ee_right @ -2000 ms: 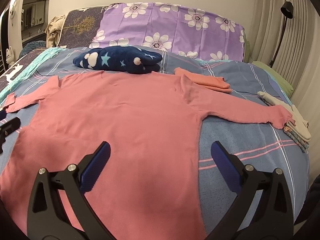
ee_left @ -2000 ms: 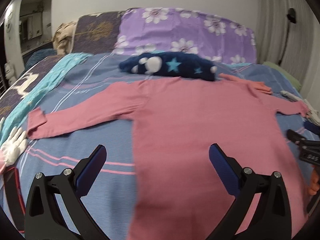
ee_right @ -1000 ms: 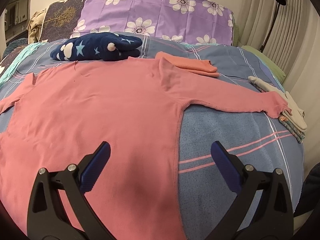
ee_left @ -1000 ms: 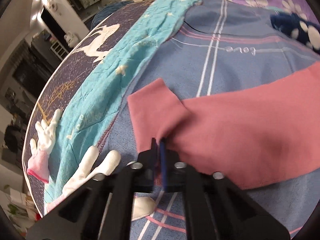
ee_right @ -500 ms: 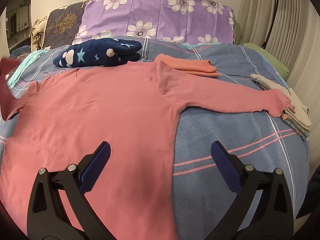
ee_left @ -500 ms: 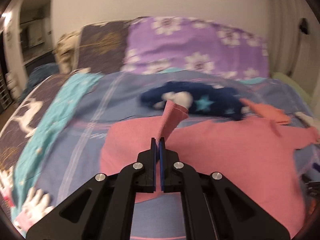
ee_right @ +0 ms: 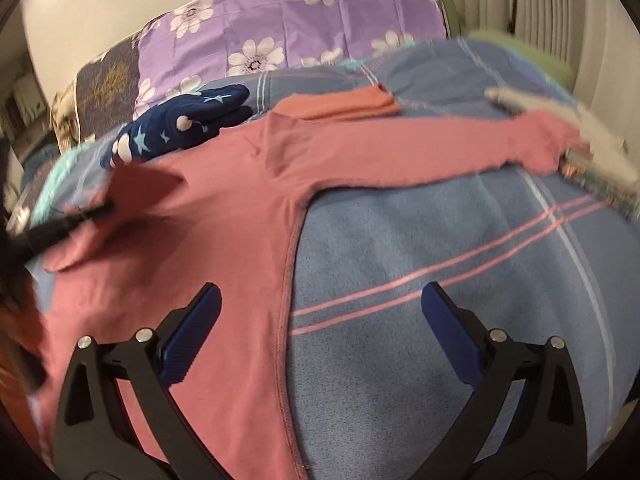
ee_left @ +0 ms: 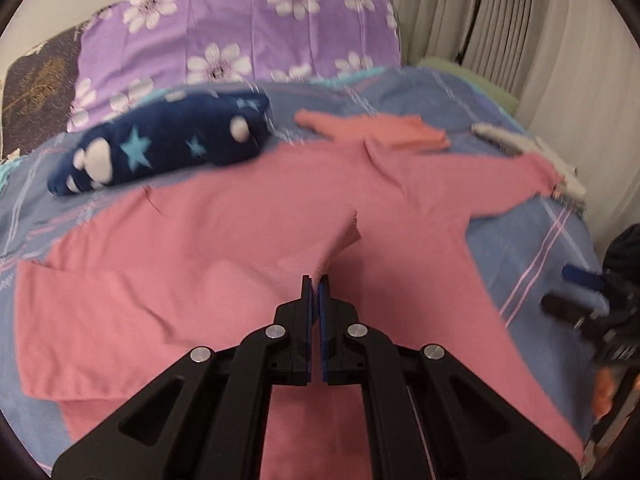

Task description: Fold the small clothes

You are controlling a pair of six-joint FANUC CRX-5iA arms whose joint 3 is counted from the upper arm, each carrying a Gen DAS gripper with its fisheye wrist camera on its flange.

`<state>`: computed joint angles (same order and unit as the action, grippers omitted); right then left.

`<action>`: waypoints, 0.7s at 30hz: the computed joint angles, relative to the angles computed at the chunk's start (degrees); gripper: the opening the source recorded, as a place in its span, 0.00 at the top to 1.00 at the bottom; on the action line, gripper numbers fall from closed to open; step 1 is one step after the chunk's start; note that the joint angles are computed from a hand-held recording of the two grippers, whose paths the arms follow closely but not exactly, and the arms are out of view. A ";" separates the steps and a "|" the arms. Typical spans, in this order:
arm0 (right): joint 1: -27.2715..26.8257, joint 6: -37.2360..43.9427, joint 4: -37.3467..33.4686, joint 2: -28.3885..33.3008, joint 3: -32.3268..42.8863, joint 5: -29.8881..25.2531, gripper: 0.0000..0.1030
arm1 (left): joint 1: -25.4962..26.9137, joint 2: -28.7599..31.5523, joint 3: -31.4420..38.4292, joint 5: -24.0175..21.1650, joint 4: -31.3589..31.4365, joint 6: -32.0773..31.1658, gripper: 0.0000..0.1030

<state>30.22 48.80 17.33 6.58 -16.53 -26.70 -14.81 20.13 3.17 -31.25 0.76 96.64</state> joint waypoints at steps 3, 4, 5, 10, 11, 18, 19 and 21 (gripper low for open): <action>-0.74 8.66 -8.67 1.32 4.51 -2.57 0.35 | 0.39 1.00 -1.27 -0.53 1.55 -1.62 0.98; -1.06 14.99 -13.55 2.56 7.70 -4.75 0.54 | 0.99 0.86 -2.37 -0.22 3.26 -3.18 0.98; -1.42 19.42 -17.13 3.59 10.12 -6.49 0.64 | 1.07 0.85 -2.81 -0.04 3.96 -3.59 0.98; -6.04 37.36 -40.44 14.28 30.02 -22.20 0.73 | 2.25 -0.56 -5.97 2.22 7.74 -7.01 0.98; -6.43 37.62 -41.93 16.00 32.65 -24.04 0.72 | 2.24 -0.65 -6.10 2.41 7.85 -7.10 0.98; -7.43 33.45 -49.31 30.34 52.80 -38.73 0.36 | 2.59 -0.46 -6.66 3.00 10.08 -8.32 0.98; -6.90 32.60 -48.89 31.55 54.44 -39.22 0.36 | 2.58 -0.47 -6.64 3.06 10.13 -8.33 0.98; -5.67 32.58 -46.93 31.88 54.74 -38.18 0.41 | 2.55 -0.70 -7.11 3.64 10.75 -8.86 0.98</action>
